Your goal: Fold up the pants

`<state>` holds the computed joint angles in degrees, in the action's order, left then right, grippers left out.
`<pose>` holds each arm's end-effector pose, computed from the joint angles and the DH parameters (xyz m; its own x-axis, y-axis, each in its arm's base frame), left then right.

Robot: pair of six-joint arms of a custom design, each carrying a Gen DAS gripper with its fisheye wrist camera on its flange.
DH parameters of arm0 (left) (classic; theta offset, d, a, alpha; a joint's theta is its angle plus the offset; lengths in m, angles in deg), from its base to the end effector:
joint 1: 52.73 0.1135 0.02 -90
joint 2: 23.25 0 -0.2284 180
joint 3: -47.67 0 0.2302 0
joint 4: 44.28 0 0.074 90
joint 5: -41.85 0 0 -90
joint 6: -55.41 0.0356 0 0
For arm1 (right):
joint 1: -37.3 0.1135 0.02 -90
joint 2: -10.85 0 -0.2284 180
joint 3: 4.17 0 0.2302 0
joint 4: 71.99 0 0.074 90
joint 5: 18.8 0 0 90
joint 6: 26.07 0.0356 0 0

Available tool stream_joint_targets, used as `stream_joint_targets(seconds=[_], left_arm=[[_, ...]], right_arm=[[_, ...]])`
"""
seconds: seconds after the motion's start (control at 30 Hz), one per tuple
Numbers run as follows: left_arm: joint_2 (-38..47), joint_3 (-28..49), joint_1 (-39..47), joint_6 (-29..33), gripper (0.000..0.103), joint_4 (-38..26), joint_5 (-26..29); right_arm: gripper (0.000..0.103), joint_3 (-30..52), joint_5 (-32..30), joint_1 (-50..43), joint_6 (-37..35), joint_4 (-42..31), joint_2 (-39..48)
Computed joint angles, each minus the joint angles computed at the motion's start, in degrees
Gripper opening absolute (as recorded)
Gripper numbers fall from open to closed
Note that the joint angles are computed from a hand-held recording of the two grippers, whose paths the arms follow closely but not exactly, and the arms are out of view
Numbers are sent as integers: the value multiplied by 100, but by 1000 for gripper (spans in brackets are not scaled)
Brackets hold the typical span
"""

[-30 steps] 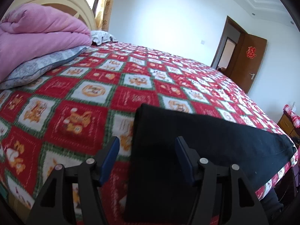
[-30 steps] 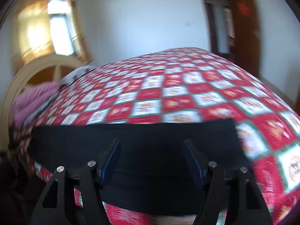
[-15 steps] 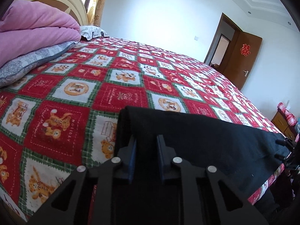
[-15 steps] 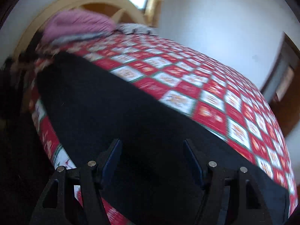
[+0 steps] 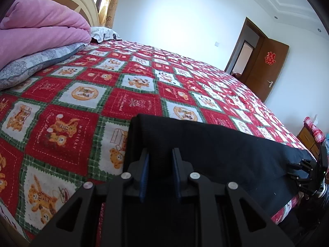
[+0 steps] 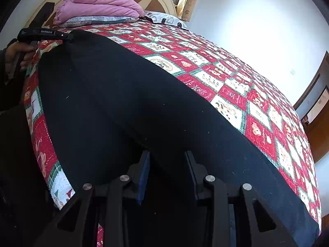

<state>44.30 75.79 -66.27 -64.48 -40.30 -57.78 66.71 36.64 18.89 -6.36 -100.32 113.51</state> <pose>0.1953 -0.0409 0.1151 -0.5379 -0.3758 -0.7546 -0.1957 0.9263 -0.3218 0.3074 -0.0810 0.1255 -0.2698 -0.7273 -0.6311 -0.7772 0.5514 -0.3033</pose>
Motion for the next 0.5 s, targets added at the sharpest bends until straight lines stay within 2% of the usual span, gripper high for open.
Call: stream_joint_targets(seconds=[0.03,0.07,0.1,0.33,0.5], left_arm=[[2,18,5,17,22,-42,7],[2,29,31,27,20,-71,32],[-1,26,64,21,18,-69,68],[-378,-22,164,14,14,-238,229],[-774,-91,411,-109,13,-319,580]], right_arm=[[29,-99,11,1,-15,117,-64],[17,-122,32,15,-34,127,-83],[15,-77,54,33,-58,39,-62],[12,245,-44,58,233,-261,60],[12,-75,-4,109,138,272,-4]])
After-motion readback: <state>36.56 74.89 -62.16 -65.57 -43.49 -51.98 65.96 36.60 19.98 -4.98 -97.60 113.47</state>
